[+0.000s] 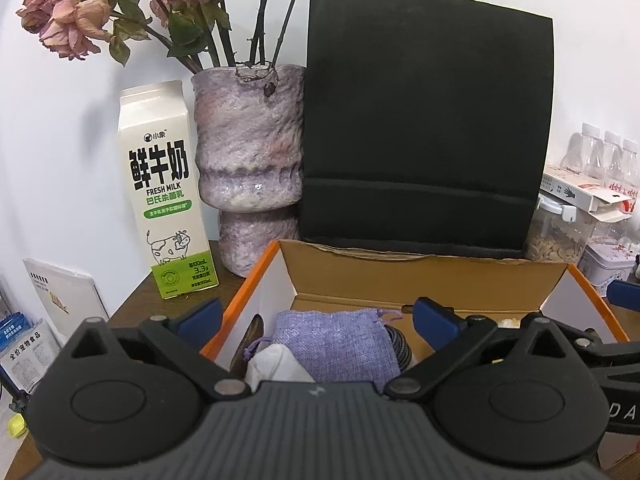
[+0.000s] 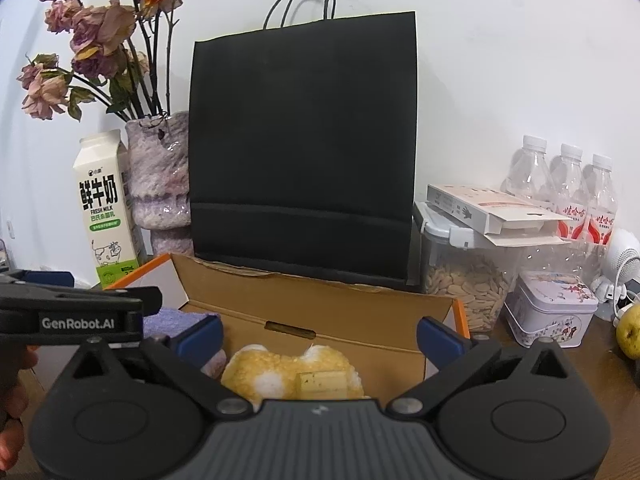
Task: Organize objects
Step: 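Lower the cloth and sponge block into the box and open both tools, then withdraw both tools from the box toward the blue case and rose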
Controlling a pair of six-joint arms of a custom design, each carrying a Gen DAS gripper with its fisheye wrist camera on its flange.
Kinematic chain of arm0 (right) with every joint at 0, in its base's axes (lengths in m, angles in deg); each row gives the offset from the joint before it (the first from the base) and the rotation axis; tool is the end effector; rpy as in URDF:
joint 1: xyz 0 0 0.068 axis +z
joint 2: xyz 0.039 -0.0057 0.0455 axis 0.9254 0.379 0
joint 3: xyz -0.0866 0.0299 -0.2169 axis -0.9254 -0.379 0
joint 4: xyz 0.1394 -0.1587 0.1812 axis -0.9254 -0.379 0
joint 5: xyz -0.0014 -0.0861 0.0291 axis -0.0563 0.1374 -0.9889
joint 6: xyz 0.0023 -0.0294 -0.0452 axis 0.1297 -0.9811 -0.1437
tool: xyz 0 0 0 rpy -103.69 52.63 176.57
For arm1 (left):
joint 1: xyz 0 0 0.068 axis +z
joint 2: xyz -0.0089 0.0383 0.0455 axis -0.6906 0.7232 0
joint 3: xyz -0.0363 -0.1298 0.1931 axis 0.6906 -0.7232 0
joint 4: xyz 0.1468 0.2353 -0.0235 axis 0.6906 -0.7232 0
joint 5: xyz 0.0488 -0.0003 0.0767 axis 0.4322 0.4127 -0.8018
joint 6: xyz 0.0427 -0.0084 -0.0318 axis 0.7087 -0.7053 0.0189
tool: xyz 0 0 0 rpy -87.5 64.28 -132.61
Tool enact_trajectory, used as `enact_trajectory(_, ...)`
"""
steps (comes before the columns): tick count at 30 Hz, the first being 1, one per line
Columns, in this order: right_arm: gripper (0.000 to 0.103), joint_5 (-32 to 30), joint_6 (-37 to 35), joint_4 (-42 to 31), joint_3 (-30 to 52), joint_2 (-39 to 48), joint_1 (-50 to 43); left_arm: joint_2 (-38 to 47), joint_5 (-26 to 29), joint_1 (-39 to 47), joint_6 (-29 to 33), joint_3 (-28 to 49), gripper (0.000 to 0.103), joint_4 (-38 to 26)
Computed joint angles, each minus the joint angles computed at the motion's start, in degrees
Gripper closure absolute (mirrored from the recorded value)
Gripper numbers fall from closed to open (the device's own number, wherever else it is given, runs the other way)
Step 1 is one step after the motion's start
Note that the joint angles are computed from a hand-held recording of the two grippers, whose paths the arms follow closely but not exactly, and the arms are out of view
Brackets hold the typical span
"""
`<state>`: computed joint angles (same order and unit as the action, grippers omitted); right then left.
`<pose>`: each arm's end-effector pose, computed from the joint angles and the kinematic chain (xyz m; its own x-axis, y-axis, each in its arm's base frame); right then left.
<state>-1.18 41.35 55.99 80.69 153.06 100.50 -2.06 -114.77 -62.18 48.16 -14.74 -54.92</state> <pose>0.2629 0.1594 0.1531 -0.3939 -0.1138 -0.9121 -0.3043 0.9525 0.0126 0.2374 -0.0627 0.1661 -0.4524 -0.0803 -0.8882 -0.1976 0.9802 0.0120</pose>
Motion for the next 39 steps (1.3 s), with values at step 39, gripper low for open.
enact_trajectory(39,0.000,6.48,4.15,-12.47,-13.82,-23.22,9.45,-46.36,-7.61,-8.79,-6.98,-14.03,0.000,-34.82)
